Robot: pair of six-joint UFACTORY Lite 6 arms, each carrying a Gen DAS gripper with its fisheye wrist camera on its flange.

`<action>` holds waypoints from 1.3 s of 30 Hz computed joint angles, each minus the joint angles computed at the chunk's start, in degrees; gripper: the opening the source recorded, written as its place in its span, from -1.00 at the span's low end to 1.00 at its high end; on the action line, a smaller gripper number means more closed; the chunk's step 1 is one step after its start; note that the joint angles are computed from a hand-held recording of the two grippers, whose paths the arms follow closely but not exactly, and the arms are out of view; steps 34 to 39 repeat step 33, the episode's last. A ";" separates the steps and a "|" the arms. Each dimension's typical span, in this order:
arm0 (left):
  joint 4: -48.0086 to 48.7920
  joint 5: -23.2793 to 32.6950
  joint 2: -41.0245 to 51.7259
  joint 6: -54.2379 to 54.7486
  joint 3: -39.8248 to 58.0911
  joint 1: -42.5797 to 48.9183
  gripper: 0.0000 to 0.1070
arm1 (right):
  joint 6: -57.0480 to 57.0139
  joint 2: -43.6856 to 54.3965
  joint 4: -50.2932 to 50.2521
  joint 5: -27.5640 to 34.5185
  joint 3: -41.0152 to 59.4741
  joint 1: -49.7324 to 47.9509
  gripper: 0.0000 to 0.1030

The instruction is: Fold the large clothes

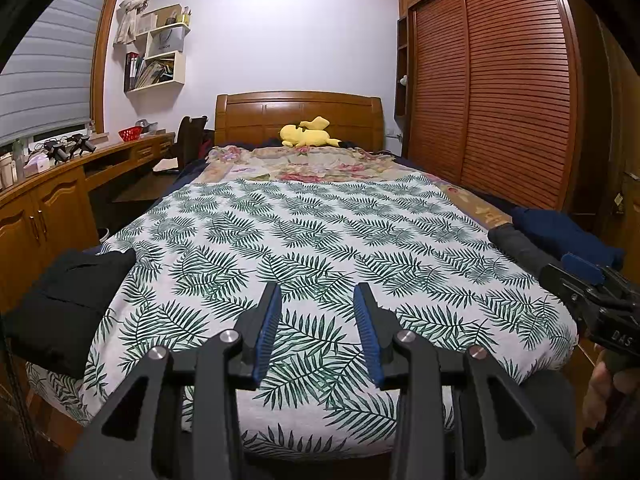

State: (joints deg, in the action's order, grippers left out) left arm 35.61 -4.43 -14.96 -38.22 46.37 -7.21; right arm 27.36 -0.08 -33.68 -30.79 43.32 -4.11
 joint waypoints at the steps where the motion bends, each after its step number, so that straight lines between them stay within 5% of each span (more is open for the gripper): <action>1: 0.06 -0.05 -0.07 -0.01 -0.04 0.05 -0.31 | -0.35 -0.06 0.41 -0.10 -0.14 0.00 0.71; 9: -10.08 -0.09 -0.91 10.11 -0.66 -0.42 -0.31 | -1.99 -0.20 2.63 0.15 -0.39 0.37 0.71; 39: -10.52 -0.08 -1.06 10.40 -0.63 -0.33 -0.31 | -1.83 -0.20 2.40 0.47 0.17 0.06 0.71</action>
